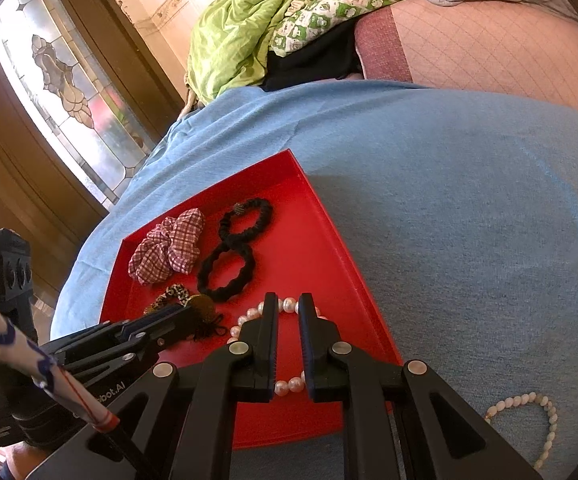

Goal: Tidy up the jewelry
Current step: 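Lower the gold pendant into the tray and open the left gripper, then move both grippers back to the remaining jewelry on the cloth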

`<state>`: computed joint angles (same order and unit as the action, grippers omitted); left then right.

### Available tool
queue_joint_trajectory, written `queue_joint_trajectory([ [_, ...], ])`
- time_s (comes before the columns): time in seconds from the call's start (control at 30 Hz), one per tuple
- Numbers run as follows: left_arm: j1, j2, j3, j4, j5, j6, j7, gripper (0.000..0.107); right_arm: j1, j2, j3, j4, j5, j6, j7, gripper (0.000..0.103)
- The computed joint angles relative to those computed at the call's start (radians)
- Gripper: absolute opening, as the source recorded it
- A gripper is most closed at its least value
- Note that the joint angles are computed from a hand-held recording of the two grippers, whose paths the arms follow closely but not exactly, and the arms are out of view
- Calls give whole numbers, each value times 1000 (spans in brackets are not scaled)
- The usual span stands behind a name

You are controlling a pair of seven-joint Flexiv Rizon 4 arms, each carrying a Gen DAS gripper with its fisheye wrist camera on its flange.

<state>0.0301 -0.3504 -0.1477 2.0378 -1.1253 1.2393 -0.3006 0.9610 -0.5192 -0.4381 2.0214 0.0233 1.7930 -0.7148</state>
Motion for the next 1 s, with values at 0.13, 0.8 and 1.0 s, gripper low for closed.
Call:
queue_joint_trajectory([
  [0.13,0,0,1,0,2,-2,-3,28,-3,1,3,-2,-1,-4,2,12],
  [0.8,-6,14,3,5,-48,14,20,35,31,34,-32,28,8,7,-1,12],
  [1.0,-19,33,7,16,-78,8,43,36,93,75,-98,76,40,14,-9,12],
])
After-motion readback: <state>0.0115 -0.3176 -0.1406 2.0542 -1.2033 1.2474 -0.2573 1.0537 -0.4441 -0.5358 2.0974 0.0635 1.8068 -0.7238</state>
